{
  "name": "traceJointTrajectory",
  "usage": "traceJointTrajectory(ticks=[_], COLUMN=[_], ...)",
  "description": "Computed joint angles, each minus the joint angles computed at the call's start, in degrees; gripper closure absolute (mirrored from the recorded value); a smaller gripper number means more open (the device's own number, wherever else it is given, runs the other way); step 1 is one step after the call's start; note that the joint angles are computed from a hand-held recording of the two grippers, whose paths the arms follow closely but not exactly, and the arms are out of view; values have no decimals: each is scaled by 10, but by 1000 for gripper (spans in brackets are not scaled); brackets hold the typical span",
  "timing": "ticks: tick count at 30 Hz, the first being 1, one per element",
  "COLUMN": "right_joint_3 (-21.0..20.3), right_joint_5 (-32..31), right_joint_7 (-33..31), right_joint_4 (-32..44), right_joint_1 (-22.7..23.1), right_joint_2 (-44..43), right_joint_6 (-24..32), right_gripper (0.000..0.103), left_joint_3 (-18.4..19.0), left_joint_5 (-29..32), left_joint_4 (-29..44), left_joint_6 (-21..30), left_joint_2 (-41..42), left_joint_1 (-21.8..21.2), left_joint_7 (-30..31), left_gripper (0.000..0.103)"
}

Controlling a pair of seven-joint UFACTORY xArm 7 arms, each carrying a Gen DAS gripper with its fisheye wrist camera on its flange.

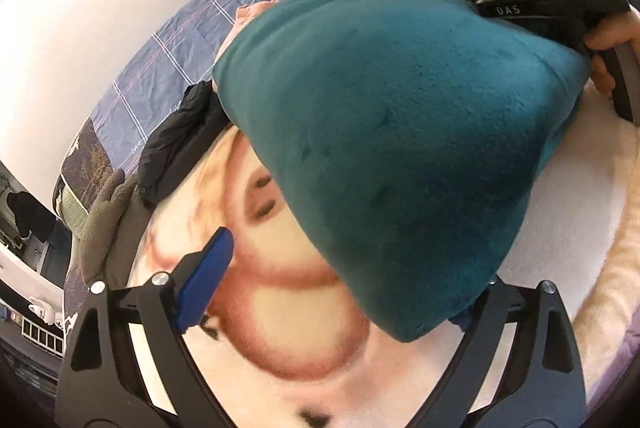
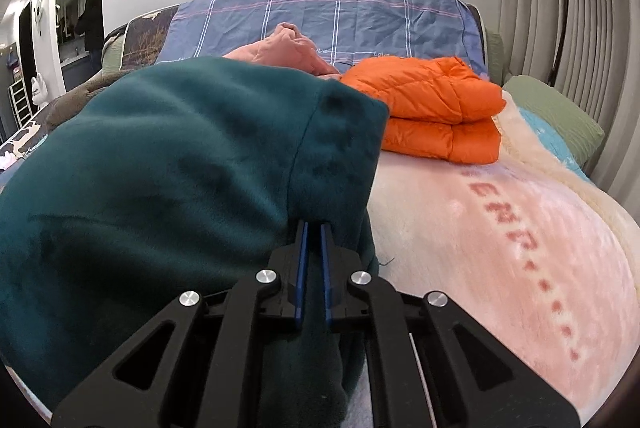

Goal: Fold large clothes

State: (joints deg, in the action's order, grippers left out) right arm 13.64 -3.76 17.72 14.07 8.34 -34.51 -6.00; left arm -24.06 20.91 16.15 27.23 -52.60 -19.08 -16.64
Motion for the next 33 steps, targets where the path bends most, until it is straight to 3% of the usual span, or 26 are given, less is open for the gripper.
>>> traceJointTrajectory(ticks=[3,4,7,8,11,13,14,16,18,19,22,24,26,28,31,33], right_joint_3=[-22,-23,-20,-28,-103,-170,-217,-272,-272,-254,-282,-310,-366,-448,-504,-517], right_joint_5=[1,1,1,2,13,27,38,65,87,96,127,151,183,228,283,317], right_joint_7=[-7,-8,-7,-9,-31,-53,-68,-88,-87,-78,-99,-113,-136,-166,-192,-211], right_joint_4=[-4,-5,-10,-12,-18,-18,-17,-17,-22,-30,-75,-101,-122,-137,-139,-130], right_joint_1=[17,17,15,23,86,143,183,229,221,195,169,146,126,123,163,234], right_joint_2=[-4,-8,-26,-28,-32,-41,-54,-89,-129,-154,-287,-371,-455,-507,-492,-446], right_joint_6=[4,8,20,18,13,21,29,54,86,102,168,224,302,366,375,335], right_gripper=[98,98,98,96,95,94,94,89,64,44,42,42,42,42,40,35], left_joint_3=[-8,5,80,99,129,132,131,124,103,87,71,79,77,72,77,91], left_joint_5=[2,-10,-73,-94,-144,-162,-169,-178,-171,-163,-149,-154,-153,-145,-142,-146], left_joint_4=[-1,1,1,3,18,33,43,66,84,101,134,120,111,108,109,110], left_joint_6=[-6,6,62,80,138,133,117,59,-10,-45,-64,-111,-131,-130,-130,-128], left_joint_2=[-4,-5,-34,-47,-102,-123,-120,-90,-43,4,112,140,139,134,137,138], left_joint_1=[-4,-21,-110,-133,-180,-186,-181,-158,-114,-84,-41,-44,-44,-40,-44,-50], left_joint_7=[-5,1,60,84,141,165,171,179,177,171,165,158,148,143,143,148], left_gripper=[11,12,35,48,60,61,61,61,48,47,39,36,35,35,35,35])
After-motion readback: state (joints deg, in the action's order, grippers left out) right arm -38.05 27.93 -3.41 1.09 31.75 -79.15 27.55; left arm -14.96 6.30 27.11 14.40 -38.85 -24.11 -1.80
